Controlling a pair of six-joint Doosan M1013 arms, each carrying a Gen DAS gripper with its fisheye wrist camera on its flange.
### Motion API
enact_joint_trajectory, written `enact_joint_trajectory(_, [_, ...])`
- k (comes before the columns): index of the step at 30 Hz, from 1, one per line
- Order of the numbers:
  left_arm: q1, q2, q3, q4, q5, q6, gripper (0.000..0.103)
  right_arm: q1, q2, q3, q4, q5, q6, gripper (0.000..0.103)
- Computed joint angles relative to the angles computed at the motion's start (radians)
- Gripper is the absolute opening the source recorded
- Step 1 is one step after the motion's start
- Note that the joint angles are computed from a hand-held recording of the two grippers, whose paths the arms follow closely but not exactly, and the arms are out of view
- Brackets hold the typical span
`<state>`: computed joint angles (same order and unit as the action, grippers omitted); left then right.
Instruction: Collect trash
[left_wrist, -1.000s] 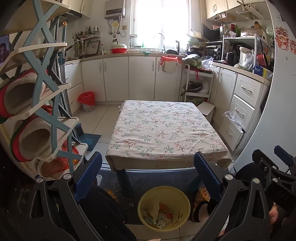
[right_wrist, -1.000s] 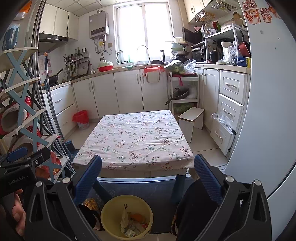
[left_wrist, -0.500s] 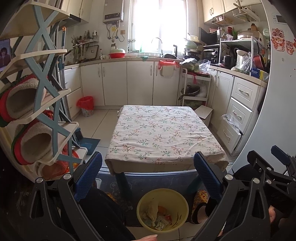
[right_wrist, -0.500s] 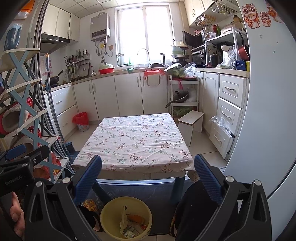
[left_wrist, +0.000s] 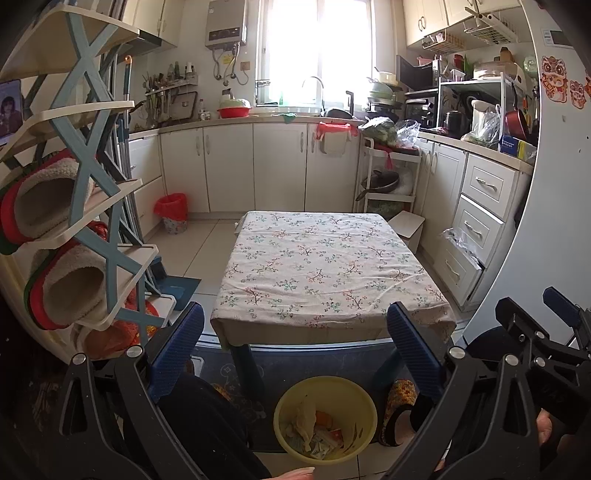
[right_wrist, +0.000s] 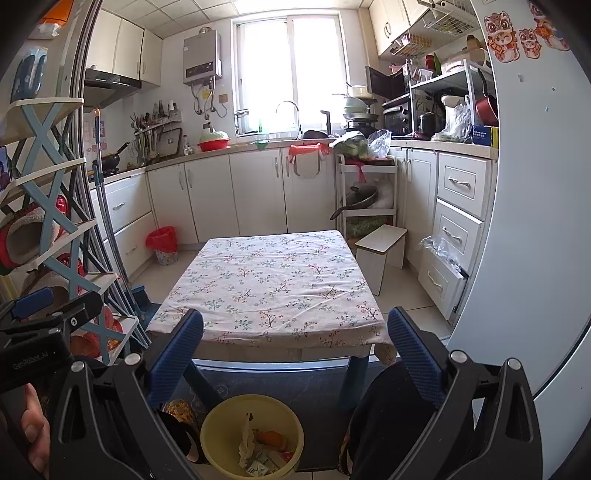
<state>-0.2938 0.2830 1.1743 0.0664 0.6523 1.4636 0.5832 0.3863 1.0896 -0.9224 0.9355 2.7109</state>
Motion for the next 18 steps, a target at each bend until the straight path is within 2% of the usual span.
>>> enact_joint_trajectory(18, [-0.001,-0.005,0.006,0.005,-0.002,-0.003,0.095,0.003,-0.001,-0.003,0.007,0.005,-0.008,0.096])
